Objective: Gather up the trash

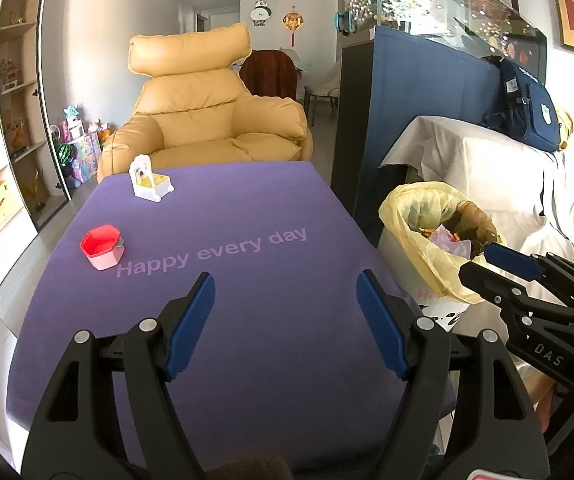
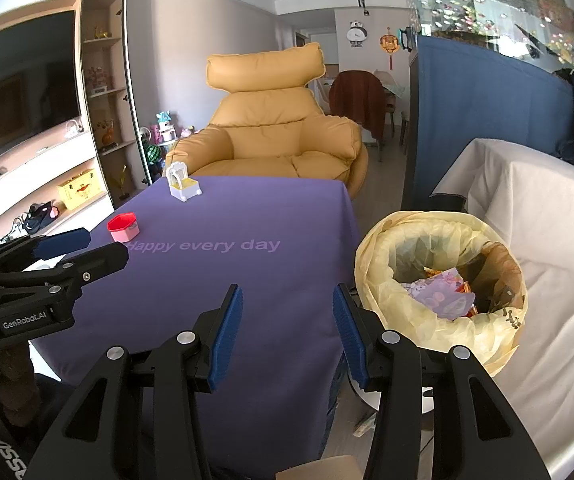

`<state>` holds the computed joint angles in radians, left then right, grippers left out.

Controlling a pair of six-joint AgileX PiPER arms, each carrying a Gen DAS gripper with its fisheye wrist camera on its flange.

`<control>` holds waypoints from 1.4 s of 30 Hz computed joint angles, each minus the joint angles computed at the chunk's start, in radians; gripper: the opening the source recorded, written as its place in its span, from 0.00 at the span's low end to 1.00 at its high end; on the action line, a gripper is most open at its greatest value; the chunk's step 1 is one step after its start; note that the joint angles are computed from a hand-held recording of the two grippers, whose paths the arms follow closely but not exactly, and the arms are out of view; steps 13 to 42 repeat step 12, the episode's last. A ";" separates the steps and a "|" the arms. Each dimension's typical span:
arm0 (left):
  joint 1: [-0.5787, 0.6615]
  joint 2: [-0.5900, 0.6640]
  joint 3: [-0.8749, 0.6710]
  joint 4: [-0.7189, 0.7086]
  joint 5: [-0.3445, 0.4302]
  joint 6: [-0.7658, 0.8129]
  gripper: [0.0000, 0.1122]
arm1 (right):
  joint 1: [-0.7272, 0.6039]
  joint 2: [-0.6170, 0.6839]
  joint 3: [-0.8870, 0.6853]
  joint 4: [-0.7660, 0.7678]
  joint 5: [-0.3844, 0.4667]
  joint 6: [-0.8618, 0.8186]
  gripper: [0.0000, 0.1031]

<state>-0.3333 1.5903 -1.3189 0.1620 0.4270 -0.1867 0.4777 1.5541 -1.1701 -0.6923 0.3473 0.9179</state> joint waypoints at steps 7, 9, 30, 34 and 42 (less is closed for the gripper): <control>0.013 0.016 -0.019 -0.038 0.026 0.033 0.62 | -0.003 0.007 -0.005 -0.006 0.002 0.007 0.43; 0.018 0.025 -0.029 -0.040 0.037 0.032 0.62 | -0.005 0.011 -0.008 -0.009 0.003 0.012 0.43; 0.027 0.057 -0.065 0.026 0.063 -0.028 0.62 | -0.016 0.039 -0.039 0.059 0.003 -0.054 0.43; 0.027 0.057 -0.065 0.026 0.063 -0.028 0.62 | -0.016 0.039 -0.039 0.059 0.003 -0.054 0.43; 0.027 0.057 -0.065 0.026 0.063 -0.028 0.62 | -0.016 0.039 -0.039 0.059 0.003 -0.054 0.43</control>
